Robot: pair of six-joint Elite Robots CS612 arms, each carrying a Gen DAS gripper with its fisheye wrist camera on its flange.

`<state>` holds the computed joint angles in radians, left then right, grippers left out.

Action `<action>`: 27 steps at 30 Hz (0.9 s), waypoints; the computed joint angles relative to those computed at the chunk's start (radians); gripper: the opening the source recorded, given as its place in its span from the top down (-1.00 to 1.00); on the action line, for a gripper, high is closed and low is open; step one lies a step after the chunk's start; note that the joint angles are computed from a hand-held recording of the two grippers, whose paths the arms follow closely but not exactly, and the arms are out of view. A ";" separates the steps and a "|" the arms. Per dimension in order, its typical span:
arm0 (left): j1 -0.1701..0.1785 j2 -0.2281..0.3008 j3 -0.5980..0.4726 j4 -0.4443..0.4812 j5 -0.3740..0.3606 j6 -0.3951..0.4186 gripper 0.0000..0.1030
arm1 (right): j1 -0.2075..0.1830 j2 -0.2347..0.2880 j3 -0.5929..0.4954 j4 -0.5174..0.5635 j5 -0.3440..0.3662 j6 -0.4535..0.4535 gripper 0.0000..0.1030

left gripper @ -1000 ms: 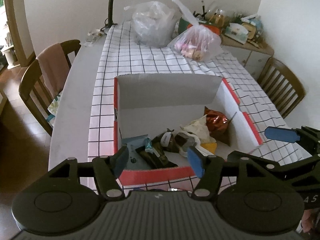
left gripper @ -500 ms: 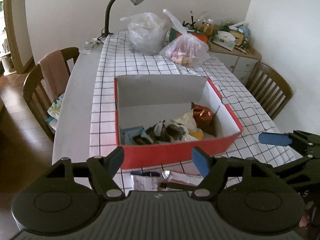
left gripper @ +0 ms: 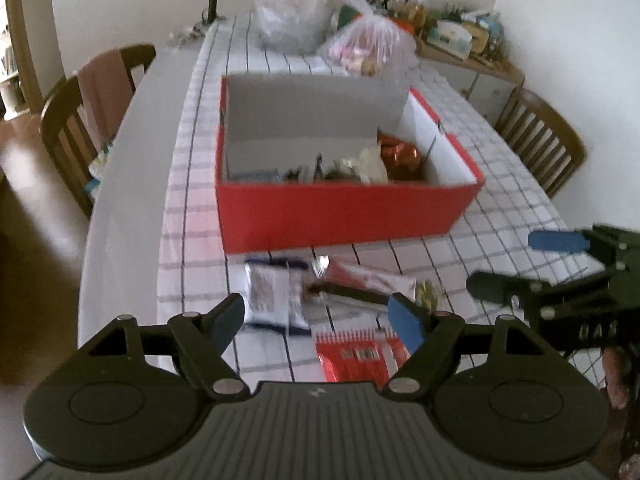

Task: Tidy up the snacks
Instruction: 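Move both tools back toward the remaining snack pile, then grasp the silver foil bar with the right tool while the left tool grasps the red snack bag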

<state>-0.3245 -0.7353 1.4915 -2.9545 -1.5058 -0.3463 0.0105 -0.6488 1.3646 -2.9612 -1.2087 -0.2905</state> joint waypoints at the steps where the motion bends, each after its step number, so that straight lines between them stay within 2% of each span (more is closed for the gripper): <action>1: -0.004 0.002 0.001 0.012 0.002 -0.006 -0.53 | -0.002 0.003 -0.005 0.010 0.000 -0.010 -0.99; 5: -0.017 0.016 -0.013 0.082 -0.025 -0.038 -0.53 | -0.011 0.019 -0.037 0.063 0.008 -0.069 -0.99; 11: -0.040 0.039 -0.037 0.171 -0.027 -0.103 -0.53 | -0.032 0.047 -0.090 0.166 0.061 -0.143 -0.99; 18: -0.063 0.050 -0.045 0.240 0.006 -0.153 -0.53 | -0.039 0.072 -0.130 0.269 0.113 -0.245 -0.99; 23: -0.074 0.055 -0.054 0.266 0.030 -0.175 -0.53 | -0.039 0.088 -0.152 0.309 0.119 -0.311 -0.98; 27: -0.074 0.065 -0.071 0.304 0.008 -0.182 -0.53 | -0.038 0.101 -0.173 0.343 0.124 -0.355 -0.97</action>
<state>-0.3986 -0.6701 1.4204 -2.6507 -1.4974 -0.5283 -0.0273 -0.5481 1.1912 -2.6186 -1.0847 -0.6450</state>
